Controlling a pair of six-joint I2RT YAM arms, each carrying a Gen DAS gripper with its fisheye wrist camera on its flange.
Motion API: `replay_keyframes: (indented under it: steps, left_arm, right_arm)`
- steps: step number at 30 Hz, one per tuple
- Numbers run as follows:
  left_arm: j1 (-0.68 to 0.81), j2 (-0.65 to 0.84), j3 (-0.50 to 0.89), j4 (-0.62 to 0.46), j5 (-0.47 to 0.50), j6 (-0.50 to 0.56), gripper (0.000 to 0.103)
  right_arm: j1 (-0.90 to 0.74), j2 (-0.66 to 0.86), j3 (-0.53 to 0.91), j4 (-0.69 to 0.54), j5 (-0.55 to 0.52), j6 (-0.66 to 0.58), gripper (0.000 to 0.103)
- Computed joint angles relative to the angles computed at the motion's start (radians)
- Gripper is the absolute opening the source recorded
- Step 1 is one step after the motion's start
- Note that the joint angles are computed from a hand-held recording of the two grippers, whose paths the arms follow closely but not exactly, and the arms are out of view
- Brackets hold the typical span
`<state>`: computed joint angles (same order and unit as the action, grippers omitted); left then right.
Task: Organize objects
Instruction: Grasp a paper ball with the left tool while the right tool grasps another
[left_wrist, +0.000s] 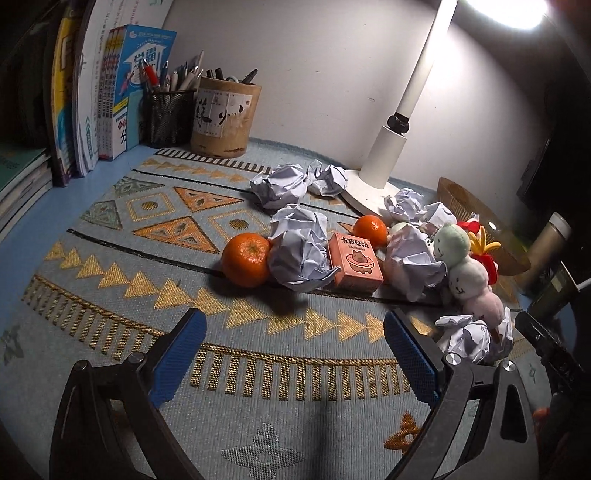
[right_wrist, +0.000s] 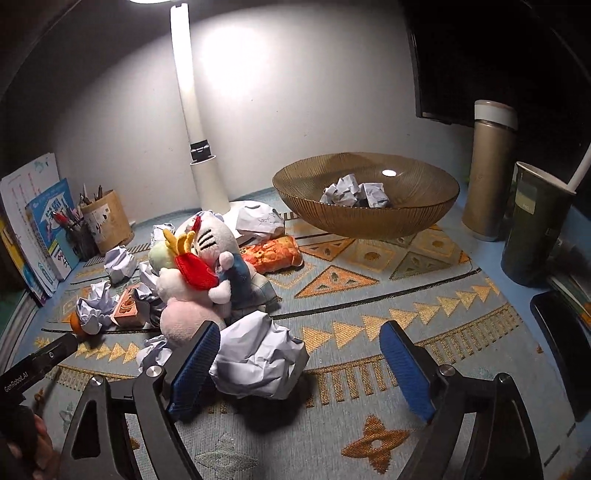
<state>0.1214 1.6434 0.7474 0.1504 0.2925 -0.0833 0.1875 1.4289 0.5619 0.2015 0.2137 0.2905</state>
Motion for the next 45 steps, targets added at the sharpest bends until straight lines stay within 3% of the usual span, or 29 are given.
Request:
replay_keyframes:
  steps: [13, 20, 22, 25, 29, 34, 35, 38, 40, 43, 44, 45]
  left_arm:
    - [-0.007, 0.006, 0.006, -0.015, -0.012, 0.002, 0.097]
    - [-0.010, -0.002, 0.000, -0.010, -0.017, 0.005, 0.097]
    - [-0.005, -0.010, -0.007, -0.006, 0.011, 0.022, 0.097]
    - [-0.005, -0.025, 0.012, -0.075, 0.146, 0.125, 0.097]
    - [-0.097, -0.055, 0.040, -0.174, 0.174, 0.212, 0.097]
    - [-0.247, -0.004, 0.085, -0.205, 0.075, 0.209, 0.095]
    - [-0.269, 0.010, 0.095, -0.209, 0.060, 0.209, 0.092]
    - [-0.294, 0.051, 0.130, -0.233, 0.088, 0.203, 0.084]
    - [-0.286, 0.084, 0.162, -0.250, 0.122, 0.185, 0.084]
    - [-0.287, 0.128, 0.193, -0.255, 0.131, 0.169, 0.080]
    - [-0.286, 0.143, 0.208, -0.269, 0.144, 0.171, 0.070]
    - [-0.290, 0.138, 0.200, -0.251, 0.133, 0.168, 0.069]
  right_arm:
    - [0.006, 0.006, 0.007, -0.013, 0.014, 0.007, 0.091]
    - [-0.006, 0.004, 0.003, -0.005, -0.039, -0.011, 0.091]
    - [-0.012, 0.001, 0.005, -0.013, -0.082, -0.024, 0.091]
    - [-0.032, -0.012, 0.009, -0.053, -0.142, -0.055, 0.091]
    - [-0.050, 0.002, 0.043, -0.143, -0.218, -0.158, 0.090]
    - [-0.023, 0.049, 0.061, -0.167, -0.181, -0.162, 0.080]
    - [-0.025, 0.068, 0.078, -0.184, -0.182, -0.160, 0.073]
    - [-0.060, 0.115, 0.124, -0.213, -0.241, -0.161, 0.069]
    - [-0.104, 0.172, 0.186, -0.266, -0.341, -0.182, 0.069]
    - [-0.130, 0.194, 0.199, -0.240, -0.390, -0.172, 0.069]
    - [-0.133, 0.193, 0.201, -0.243, -0.399, -0.175, 0.063]
    - [-0.136, 0.185, 0.195, -0.240, -0.413, -0.177, 0.057]
